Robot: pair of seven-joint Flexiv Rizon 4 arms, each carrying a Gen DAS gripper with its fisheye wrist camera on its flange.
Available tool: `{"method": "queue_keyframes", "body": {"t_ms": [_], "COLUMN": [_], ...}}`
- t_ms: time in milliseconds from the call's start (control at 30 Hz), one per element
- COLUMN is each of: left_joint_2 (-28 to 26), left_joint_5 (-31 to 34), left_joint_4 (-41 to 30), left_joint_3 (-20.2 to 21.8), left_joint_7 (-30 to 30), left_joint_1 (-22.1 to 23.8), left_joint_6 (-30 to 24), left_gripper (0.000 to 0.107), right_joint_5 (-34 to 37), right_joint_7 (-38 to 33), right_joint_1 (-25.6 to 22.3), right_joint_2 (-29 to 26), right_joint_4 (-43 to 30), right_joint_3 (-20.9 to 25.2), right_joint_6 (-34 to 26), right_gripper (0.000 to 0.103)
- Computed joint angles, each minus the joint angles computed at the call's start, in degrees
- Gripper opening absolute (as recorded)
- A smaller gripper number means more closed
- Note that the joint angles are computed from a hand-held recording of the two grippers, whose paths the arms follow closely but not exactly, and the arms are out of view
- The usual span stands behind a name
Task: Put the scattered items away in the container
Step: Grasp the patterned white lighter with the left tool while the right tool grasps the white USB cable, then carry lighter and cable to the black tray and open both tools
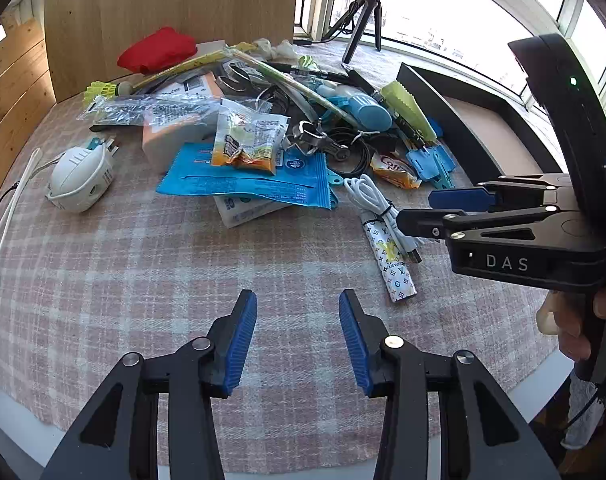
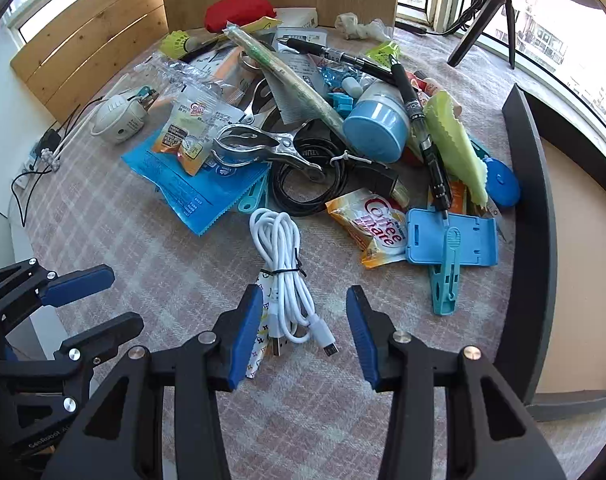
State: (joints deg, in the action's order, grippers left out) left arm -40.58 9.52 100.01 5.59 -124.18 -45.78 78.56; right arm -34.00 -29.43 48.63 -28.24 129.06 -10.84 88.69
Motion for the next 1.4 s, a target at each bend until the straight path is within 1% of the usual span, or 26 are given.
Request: {"method": "queue_keyframes", "body": {"t_ms": [100, 167, 233, 267, 333, 400, 500, 567, 700, 867, 900, 933, 967, 1033, 1067, 1100, 1133, 1167, 1200, 1267, 1367, 1400], "left_joint_2": [-0.8, -1.0, -1.3, -1.5, -2.4, -3.4, -4.9, -5.9, -7.9, -8.7, -8.7, -8.7, -8.6, -8.4, -8.3, -8.2, -8.2, -8.1, -7.9, -7.6, -6.6, -6.2], "left_joint_5": [-0.6, -0.4, -0.6, -1.1, -2.5, -3.8, -5.3, -6.1, -6.5, -5.6, -5.1, -4.6, -4.2, -4.0, -3.9, -3.7, -3.4, -3.1, -2.9, -2.7, -2.2, -2.1], "left_joint_4": [-1.0, -1.8, -2.3, -2.6, -3.6, -4.5, -6.3, -7.8, -11.3, -13.2, -13.6, -13.9, -13.8, -13.1, -12.8, -12.8, -12.9, -12.9, -12.6, -12.4, -11.1, -10.5], "left_joint_3": [-0.7, -0.1, -0.6, -1.7, -3.6, -5.6, -7.0, -7.4, -6.8, -4.9, -4.1, -3.3, -3.1, -3.9, -4.0, -3.8, -3.5, -3.2, -3.0, -3.0, -2.2, -2.3], "left_joint_7": [-0.4, -0.9, -1.0, -0.5, 0.8, 2.5, 4.5, 6.0, 7.6, 6.4, 5.7, 4.9, 4.4, 3.8, 3.5, 3.2, 2.8, 2.4, 1.8, 0.8, -1.3, -1.8], "left_joint_1": [-0.3, -1.1, -0.9, -0.2, 1.2, 2.4, 2.9, 2.9, 2.0, 0.5, -0.1, -0.7, -0.8, -0.1, -0.1, -0.2, -0.5, -0.8, -1.1, -1.1, -1.6, -1.4], "left_joint_6": [-0.3, -0.7, -0.6, -0.4, -1.1, -1.2, -2.0, -3.3, -6.6, -7.9, -8.5, -9.1, -9.1, -8.1, -7.9, -7.9, -8.0, -8.2, -8.2, -7.9, -7.1, -6.7], "left_gripper": [0.037, 0.037, 0.037, 0.037, 0.037, 0.037, 0.037, 0.037, 0.037, 0.036, 0.033, 0.024, 0.022, 0.022, 0.022, 0.022, 0.022, 0.021, 0.021, 0.021, 0.021, 0.021], "right_joint_5": [2.3, 3.3, 5.2, 6.3, 7.4, 8.9, 11.1, 12.7, 14.9, 17.9, 18.2, 18.1, 18.0, 18.1, 17.4, 16.2, 15.1, 15.2, 15.7, 17.9, 19.6, 20.2], "right_joint_7": [-4.1, -5.9, -8.2, -9.3, -10.1, -11.5, -13.7, -15.2, -17.6, -18.2, -18.2, -18.0, -17.7, -17.9, -17.4, -16.1, -14.9, -14.8, -14.9, -15.1, -14.2, -14.7], "right_joint_1": [-6.2, -8.2, -11.1, -12.4, -12.6, -14.1, -16.2, -17.8, -19.4, -21.0, -20.9, -20.5, -19.8, -20.0, -18.5, -15.4, -13.6, -13.5, -14.7, -17.7, -17.2, -18.8], "right_joint_2": [-1.8, -2.7, -3.1, -3.1, -2.8, -2.7, -2.8, -1.6, -0.9, 2.1, 2.9, 3.7, 4.4, 4.7, 5.0, 5.4, 5.8, 6.3, 6.5, 6.9, 9.6, 9.9], "right_joint_4": [-2.6, -3.5, -4.2, -4.4, -4.3, -3.9, -4.0, -2.5, -2.1, 1.1, 2.3, 3.5, 4.5, 5.4, 6.1, 6.9, 7.3, 7.6, 7.9, 8.7, 11.8, 12.3], "right_joint_3": [6.9, 9.0, 12.3, 13.8, 14.1, 15.6, 17.8, 19.7, 21.6, 22.7, 22.4, 21.6, 20.8, 20.8, 19.1, 16.1, 14.4, 14.4, 15.8, 19.3, 18.4, 19.5], "right_joint_6": [-1.7, -2.0, -1.5, -1.9, -2.5, -2.1, -1.8, -2.4, -2.9, -3.0, -2.4, -1.6, -1.0, -0.6, 0.2, 1.0, 0.9, 0.6, 1.3, 4.0, 7.3, 8.3], "right_gripper": [0.043, 0.042, 0.032, 0.025, 0.025, 0.025, 0.025, 0.026, 0.026, 0.025, 0.025, 0.025, 0.025, 0.025, 0.025, 0.025, 0.025, 0.024, 0.021, 0.021, 0.021, 0.021]}}
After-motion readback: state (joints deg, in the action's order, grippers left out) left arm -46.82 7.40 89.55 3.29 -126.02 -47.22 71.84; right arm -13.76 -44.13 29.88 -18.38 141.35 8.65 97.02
